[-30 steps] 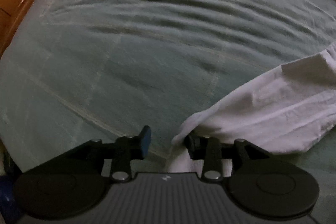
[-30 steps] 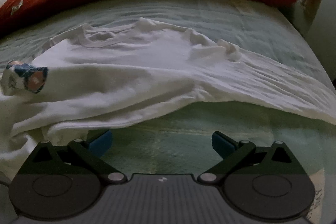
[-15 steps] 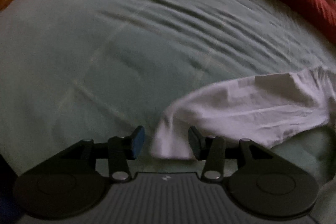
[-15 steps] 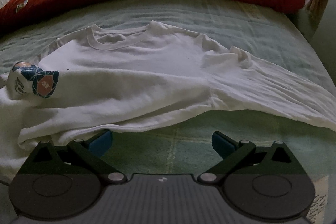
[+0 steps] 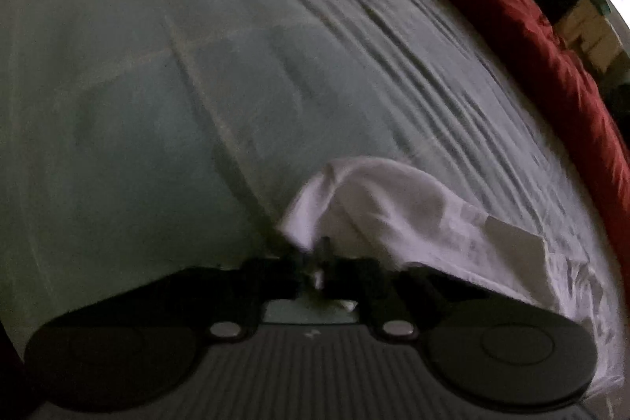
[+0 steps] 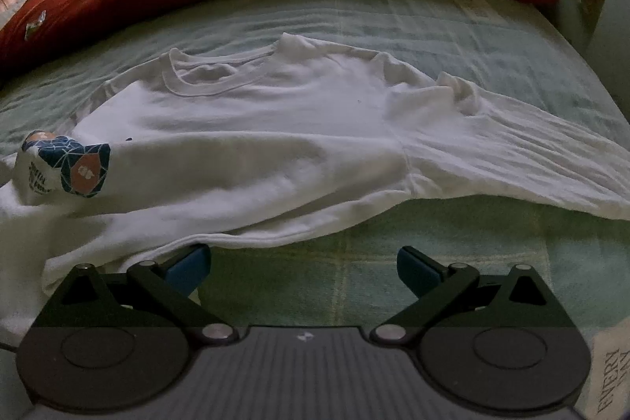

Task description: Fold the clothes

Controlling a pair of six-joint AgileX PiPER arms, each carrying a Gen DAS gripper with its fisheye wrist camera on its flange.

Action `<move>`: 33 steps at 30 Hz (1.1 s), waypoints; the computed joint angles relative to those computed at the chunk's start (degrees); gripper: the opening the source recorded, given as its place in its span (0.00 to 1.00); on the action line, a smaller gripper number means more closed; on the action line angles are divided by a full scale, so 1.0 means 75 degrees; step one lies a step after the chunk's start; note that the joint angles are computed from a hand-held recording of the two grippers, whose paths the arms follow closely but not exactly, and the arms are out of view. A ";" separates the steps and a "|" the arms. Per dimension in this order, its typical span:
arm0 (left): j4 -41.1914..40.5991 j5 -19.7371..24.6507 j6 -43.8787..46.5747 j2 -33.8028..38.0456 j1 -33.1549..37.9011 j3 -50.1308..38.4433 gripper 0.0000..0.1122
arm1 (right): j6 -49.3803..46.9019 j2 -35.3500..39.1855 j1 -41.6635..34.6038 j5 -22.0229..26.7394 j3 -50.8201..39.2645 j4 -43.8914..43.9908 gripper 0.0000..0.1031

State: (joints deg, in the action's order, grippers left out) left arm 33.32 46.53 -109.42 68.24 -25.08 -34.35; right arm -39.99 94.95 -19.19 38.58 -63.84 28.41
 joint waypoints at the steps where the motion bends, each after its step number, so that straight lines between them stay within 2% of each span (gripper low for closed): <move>1: -0.0104 0.0148 0.0338 -0.0007 0.0075 -0.0145 0.04 | 0.0000 -0.0005 0.0022 -0.0004 -0.0007 -0.0011 0.99; 10: -0.1714 0.1462 0.4370 -0.0251 0.2031 -0.1563 0.04 | -0.0045 -0.0014 0.0070 -0.0104 -0.0014 -0.0038 0.99; 14: -0.1649 0.2282 0.4887 -0.0145 0.2398 -0.1971 0.04 | 0.0030 0.0013 0.0055 -0.0121 0.0028 -0.0008 0.99; 16: -0.1462 0.2444 0.4775 -0.0109 0.2300 -0.2034 0.04 | -0.0004 -0.0010 0.0066 -0.0141 0.0038 -0.0012 0.99; 19: -0.1700 0.1997 0.5076 0.0049 0.2136 -0.2051 0.06 | -0.0049 -0.0035 0.0061 -0.0160 0.0058 -0.0001 0.99; 24: -0.1845 0.1076 0.5562 0.1074 0.1246 -0.2345 0.08 | 0.0062 -0.0078 0.0110 -0.0180 0.0082 -0.0044 0.99; 26: -0.1835 0.0653 0.5925 0.1616 0.0901 -0.2593 0.18 | 0.0064 -0.0107 0.0157 -0.0205 0.0108 -0.0053 0.99; 28: -0.1990 0.0306 0.6559 0.2298 0.0686 -0.2941 0.21 | 0.0088 -0.0116 0.0212 -0.0227 0.0120 -0.0085 0.99; 30: -0.1941 0.0198 0.6687 0.2872 0.0621 -0.3140 0.22 | 0.0110 -0.0138 0.0246 -0.0268 0.0151 -0.0092 0.99; 31: -0.1887 0.0170 0.6697 0.3145 0.0596 -0.3233 0.26 | 0.0158 -0.0137 0.0272 -0.0298 0.0163 -0.0121 0.99; 33: -0.1419 0.0139 0.6404 0.3308 0.0582 -0.3124 0.26 | 0.0267 -0.0141 0.0307 -0.0296 0.0150 -0.0203 0.99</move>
State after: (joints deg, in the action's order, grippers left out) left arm 22.68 47.57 -61.39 93.05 -20.72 -57.78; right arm -37.99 93.89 -16.88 36.36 -62.71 26.89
